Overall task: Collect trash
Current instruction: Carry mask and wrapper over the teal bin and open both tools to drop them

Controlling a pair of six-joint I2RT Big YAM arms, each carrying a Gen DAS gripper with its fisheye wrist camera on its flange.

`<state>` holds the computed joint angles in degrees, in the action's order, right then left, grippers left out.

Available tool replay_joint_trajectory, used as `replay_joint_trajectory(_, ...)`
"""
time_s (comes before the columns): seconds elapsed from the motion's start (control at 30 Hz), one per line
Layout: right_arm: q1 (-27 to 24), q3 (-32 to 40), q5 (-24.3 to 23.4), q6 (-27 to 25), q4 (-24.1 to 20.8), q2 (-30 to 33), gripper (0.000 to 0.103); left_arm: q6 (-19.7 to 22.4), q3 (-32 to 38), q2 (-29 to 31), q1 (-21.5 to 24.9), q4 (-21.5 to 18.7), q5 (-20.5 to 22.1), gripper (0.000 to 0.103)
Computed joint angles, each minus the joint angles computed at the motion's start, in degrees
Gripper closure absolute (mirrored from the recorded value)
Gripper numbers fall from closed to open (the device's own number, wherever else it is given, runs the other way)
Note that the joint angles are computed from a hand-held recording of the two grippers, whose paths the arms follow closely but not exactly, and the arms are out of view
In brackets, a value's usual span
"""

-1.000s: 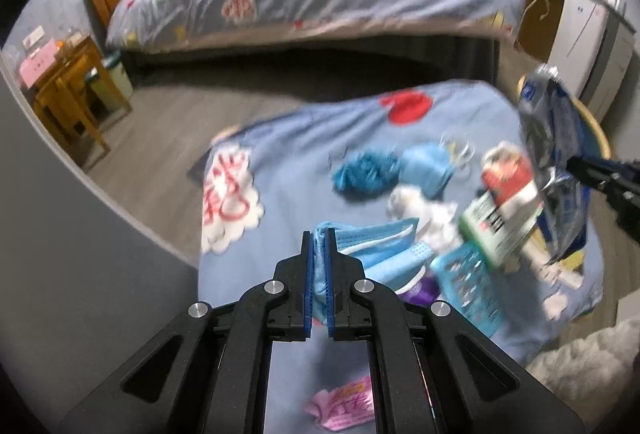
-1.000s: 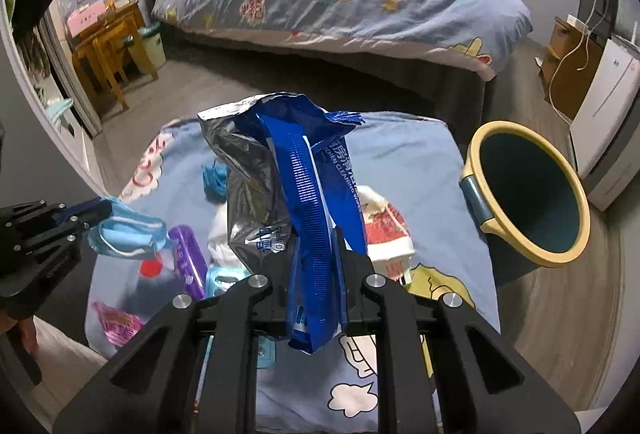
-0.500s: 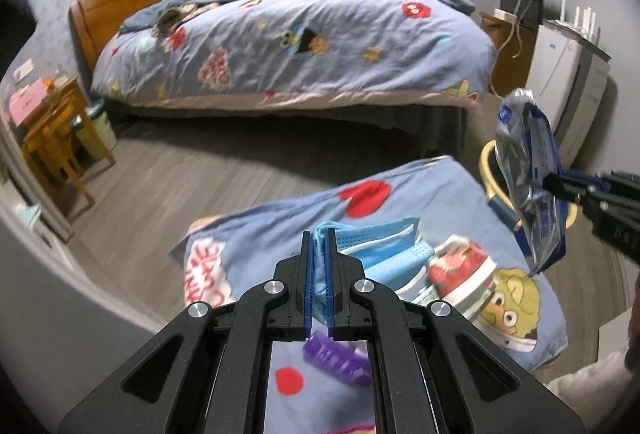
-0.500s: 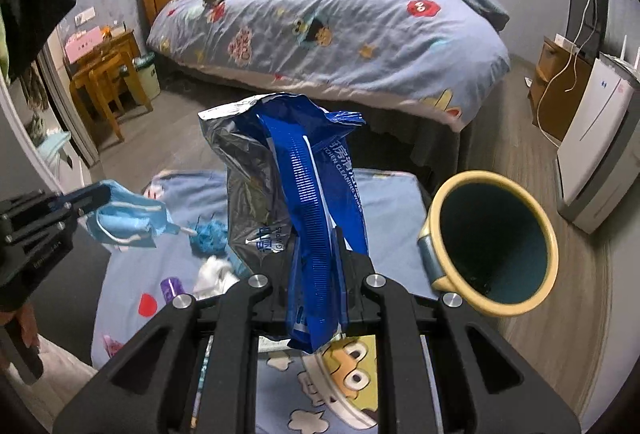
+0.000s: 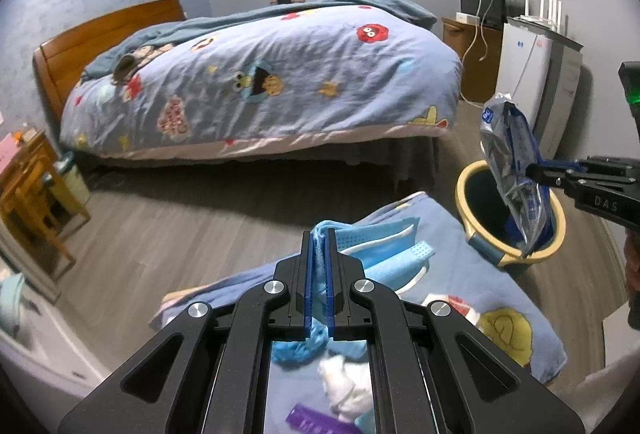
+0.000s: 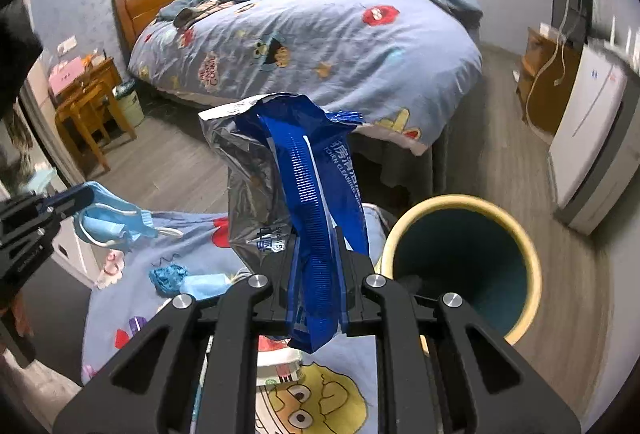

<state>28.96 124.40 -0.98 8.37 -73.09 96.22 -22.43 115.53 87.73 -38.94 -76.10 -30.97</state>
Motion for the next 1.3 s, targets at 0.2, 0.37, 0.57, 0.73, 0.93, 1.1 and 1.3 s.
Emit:
replay_joint_trajectory(0.2, -1.2, 1.3, -1.0, -2.0, -1.0, 2.3, 0.089, 0.7, -0.4, 2.0, 1.0, 3.2, 4.2, 0.097)
replay_joint_trajectory(0.37, -2.5, 2.7, -0.1, -3.9, -1.0, 3.9, 0.089, 3.7, 3.7, 5.7, 1.2, 4.4, 5.0, 0.097)
replay_joint_trajectory(0.57, -5.0, 2.4, -1.8, -2.2, -1.1, 4.6, 0.089, 5.0, 8.3, 10.2, 1.1, 5.4, 6.7, 0.097)
replay_joint_trajectory(0.73, -6.8, 1.9, -1.7, -1.8, -0.7, 4.5, 0.089, 6.3, 13.8, 14.7, 0.2, 4.9, 8.4, 0.097)
replay_joint_trajectory(0.93, -9.6, 0.3, -0.4, -1.4, -0.8, 3.9, 0.089, 7.8, 21.1, 20.1, -1.7, 3.3, 9.8, 0.097)
replay_joint_trajectory(1.1, -13.0, -0.9, 0.1, -0.8, -0.2, 3.4, 0.089, 8.0, 28.2, 25.3, -3.1, 0.2, 11.8, 0.097)
replay_joint_trajectory(1.3, -16.2, -3.0, 0.3, 0.6, -0.8, 3.4, 0.089, 9.3, 36.4, 31.6, -4.8, -3.7, 13.2, 0.097)
